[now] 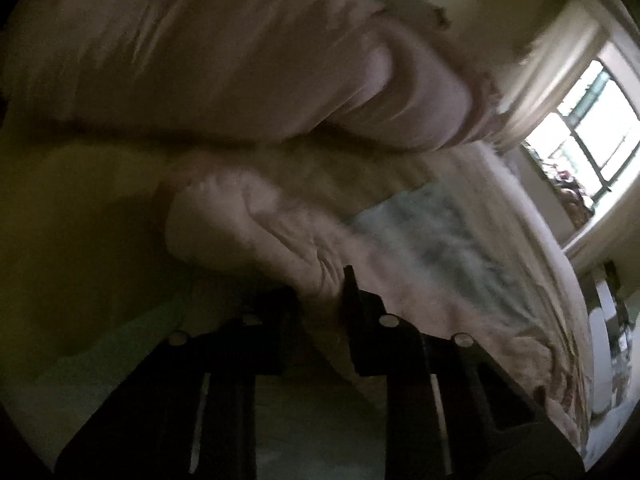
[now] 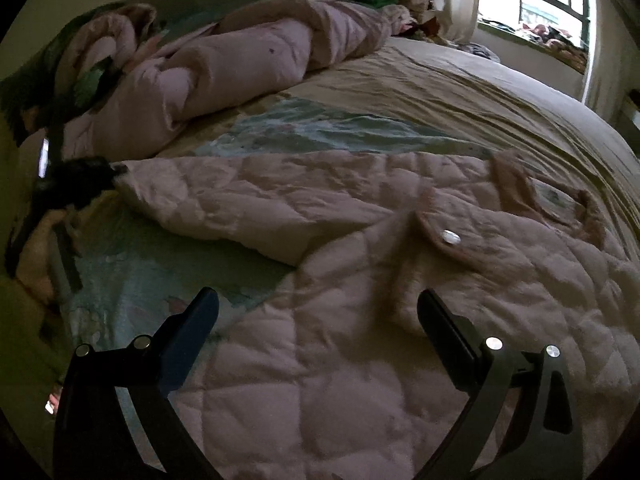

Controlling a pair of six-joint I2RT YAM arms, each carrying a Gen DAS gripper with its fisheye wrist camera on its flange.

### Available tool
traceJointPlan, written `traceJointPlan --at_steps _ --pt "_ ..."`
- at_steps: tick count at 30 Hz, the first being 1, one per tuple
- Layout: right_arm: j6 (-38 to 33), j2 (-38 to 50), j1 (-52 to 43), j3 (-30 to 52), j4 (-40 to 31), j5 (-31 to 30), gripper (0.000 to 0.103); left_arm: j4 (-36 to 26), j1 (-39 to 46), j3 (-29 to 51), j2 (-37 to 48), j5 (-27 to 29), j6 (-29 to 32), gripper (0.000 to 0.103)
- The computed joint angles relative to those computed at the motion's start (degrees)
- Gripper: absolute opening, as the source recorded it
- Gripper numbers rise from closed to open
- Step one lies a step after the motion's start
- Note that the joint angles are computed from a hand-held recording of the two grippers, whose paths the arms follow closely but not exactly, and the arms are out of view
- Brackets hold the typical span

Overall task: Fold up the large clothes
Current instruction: 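Grasp the other sleeve cuff with the left gripper and lift it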

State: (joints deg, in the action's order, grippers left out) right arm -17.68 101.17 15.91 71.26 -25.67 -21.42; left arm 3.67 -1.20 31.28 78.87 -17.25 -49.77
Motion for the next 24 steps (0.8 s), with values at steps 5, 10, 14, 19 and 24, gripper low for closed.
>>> traceJointPlan --at_steps 5,10,14,19,24 --pt "-1.88 -1.89 -6.14 -0.7 -1.47 -2.99 0.099 -10.65 -10.25 8.1 -7.62 -9.78 2.06 0.011" --pt "-2.67 -4.34 -13.67 -1.59 -1.88 -7.11 0.099 -19.18 -21.6 21.1 -5.85 -19.37 3.38 0.011" --pt "-4.37 -4.06 -20.81 0.59 -4.4 -11.36 0.099 -22.98 -28.43 31.11 -0.58 -24.6 5.01 0.011" --pt "-5.96 -2.1 -28.46 3.88 -7.45 -15.79 0.099 -27.53 -35.09 44.3 8.79 -28.62 6.21 0.011" --pt "-7.89 0.73 -35.53 7.93 -10.79 -19.76 0.099 -31.31 -39.39 55.61 17.2 -29.64 7.0 0.01"
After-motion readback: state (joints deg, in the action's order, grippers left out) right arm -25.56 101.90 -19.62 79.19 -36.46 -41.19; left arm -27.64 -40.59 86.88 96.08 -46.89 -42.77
